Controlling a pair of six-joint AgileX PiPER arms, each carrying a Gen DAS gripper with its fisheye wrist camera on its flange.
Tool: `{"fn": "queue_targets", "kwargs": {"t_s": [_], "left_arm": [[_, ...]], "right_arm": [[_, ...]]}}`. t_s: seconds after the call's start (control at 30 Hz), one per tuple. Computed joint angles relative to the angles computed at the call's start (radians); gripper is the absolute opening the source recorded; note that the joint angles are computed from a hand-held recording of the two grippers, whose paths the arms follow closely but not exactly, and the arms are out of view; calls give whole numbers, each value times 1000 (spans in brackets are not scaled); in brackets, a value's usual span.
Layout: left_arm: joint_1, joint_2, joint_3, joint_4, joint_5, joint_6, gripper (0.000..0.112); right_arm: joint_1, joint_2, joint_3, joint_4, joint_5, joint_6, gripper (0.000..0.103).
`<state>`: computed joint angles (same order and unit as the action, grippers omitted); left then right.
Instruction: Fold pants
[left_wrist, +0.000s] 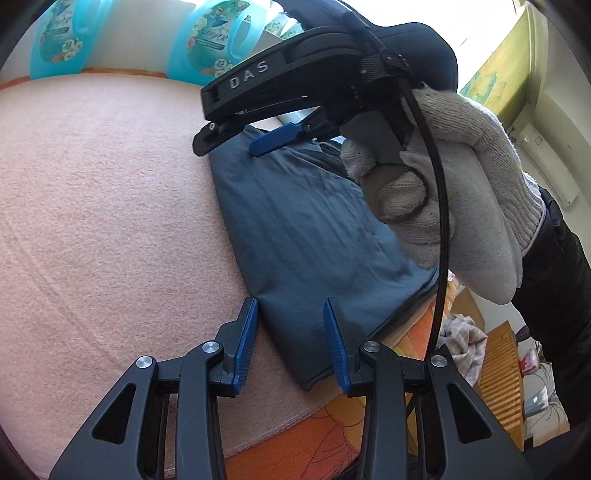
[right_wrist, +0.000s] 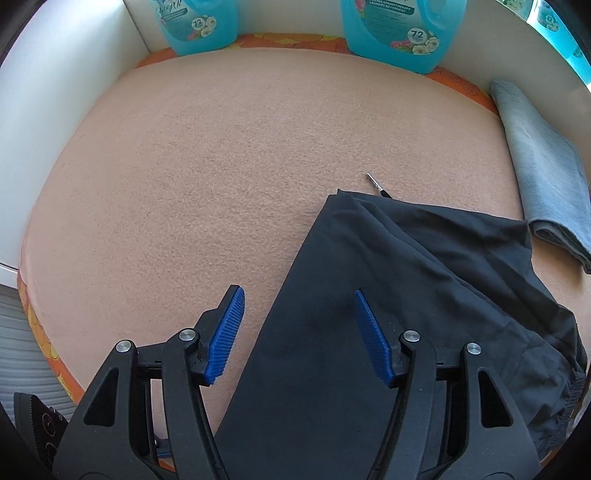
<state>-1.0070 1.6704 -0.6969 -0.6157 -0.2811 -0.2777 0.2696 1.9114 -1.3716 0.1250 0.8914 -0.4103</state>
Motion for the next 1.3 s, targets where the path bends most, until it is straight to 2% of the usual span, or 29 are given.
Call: {"fn": "queue_targets", "kwargs": {"t_s": [0.17, 0.27, 0.33, 0.4, 0.5, 0.6, 0.63, 0.7, 0.87, 0.97, 1.0, 1.03, 1.17, 1.3], "left_arm": [[-10, 0, 5, 9, -14, -19, 35], [-18, 1, 4, -4, -20, -15, 35], [-21, 0, 9, -3, -23, -21, 35], [-20, 0, 9, -13, -19, -12, 35], [-19, -1, -2, -83, -5, 53, 35], [-22, -9, 2, -131, -13, 73, 53], [-24, -8, -5, -167, -11, 100, 55], [-23, 4, -36, -216, 13, 140, 55], [-18, 45, -93, -120, 45, 55, 55], [-31, 65, -97, -47, 9, -22, 46], [-35, 66, -91, -19, -8, -51, 28], [-30, 70, -100, -19, -6, -43, 14], [-34, 68, -136, -48, 5, 47, 11], [-23, 66, -189, 42, 36, 21, 9]], "right_arm": [[97, 37, -7, -178, -17, 149, 64], [101, 48, -2, -194, -26, 161, 61], [88, 48, -9, -172, -13, 138, 51], [77, 50, -11, -169, -11, 133, 25], [33, 53, -29, -113, 5, 83, 9], [-8, 29, -19, -50, -5, 23, 5], [-24, 22, -19, -25, -3, 4, 5], [-56, 7, -19, 25, 6, -38, 4], [-109, -38, 5, 94, 5, -116, 4], [-136, -61, 10, 141, 17, -156, 4], [-143, -66, 7, 157, 24, -165, 4], [-160, -75, 5, 174, 36, -181, 4], [-204, -111, 7, 238, 63, -227, 4], [-273, -141, -6, 296, 102, -283, 4]]}}
